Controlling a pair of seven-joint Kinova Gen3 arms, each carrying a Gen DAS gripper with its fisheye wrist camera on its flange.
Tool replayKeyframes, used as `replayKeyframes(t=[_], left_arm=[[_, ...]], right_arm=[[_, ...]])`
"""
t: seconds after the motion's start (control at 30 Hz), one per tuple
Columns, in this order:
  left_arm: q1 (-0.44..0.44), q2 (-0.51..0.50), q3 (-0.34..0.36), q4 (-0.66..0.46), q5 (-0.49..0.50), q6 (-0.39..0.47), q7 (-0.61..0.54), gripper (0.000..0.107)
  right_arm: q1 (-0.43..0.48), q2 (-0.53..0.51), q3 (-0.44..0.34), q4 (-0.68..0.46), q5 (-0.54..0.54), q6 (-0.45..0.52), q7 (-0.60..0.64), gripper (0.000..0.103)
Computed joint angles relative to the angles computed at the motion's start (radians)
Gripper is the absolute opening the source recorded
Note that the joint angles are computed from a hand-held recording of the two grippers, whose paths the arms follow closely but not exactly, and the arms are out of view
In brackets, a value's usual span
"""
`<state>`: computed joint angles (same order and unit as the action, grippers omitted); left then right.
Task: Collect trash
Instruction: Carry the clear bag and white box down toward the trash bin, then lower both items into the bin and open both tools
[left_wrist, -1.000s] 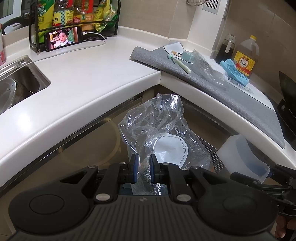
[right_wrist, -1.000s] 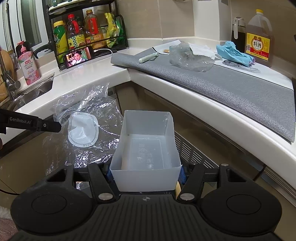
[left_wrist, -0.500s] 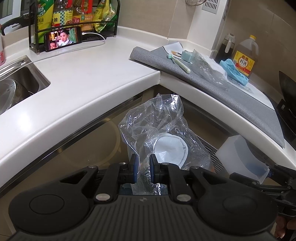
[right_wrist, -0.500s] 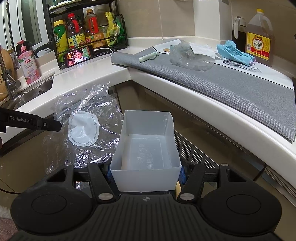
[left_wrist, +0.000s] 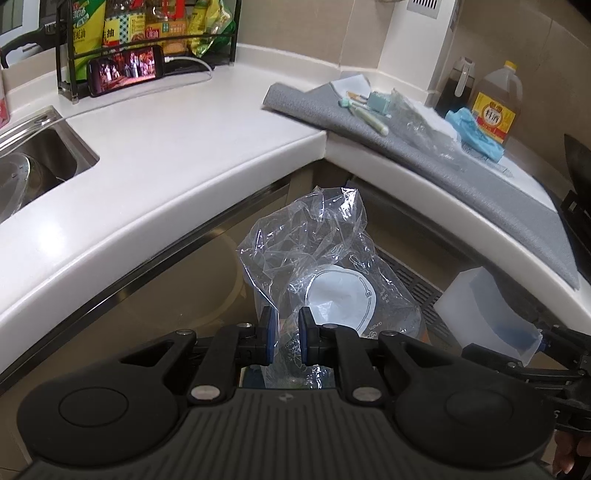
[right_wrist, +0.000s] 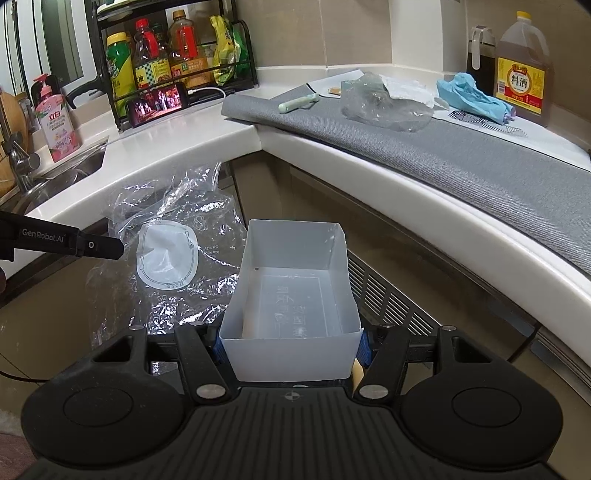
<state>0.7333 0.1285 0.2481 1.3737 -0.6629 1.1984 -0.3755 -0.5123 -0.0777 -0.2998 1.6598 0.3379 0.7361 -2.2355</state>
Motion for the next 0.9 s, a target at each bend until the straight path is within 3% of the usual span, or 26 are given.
replayKeyframes(t=[0.6,0.9], left_arm=[[-0.013,0.080,-0.047,-0.022,0.072,-0.009,-0.063,0.014],[-0.019,0.170,-0.080,-0.073,0.141,0.002,-0.167,0.014]], right_arm=[[-0.032,0.082,0.041,-0.007,-0.021,0.001,0.038,0.064],[-0.048,0.146,0.073,-0.028,-0.045,0.012,0.071,0.064]])
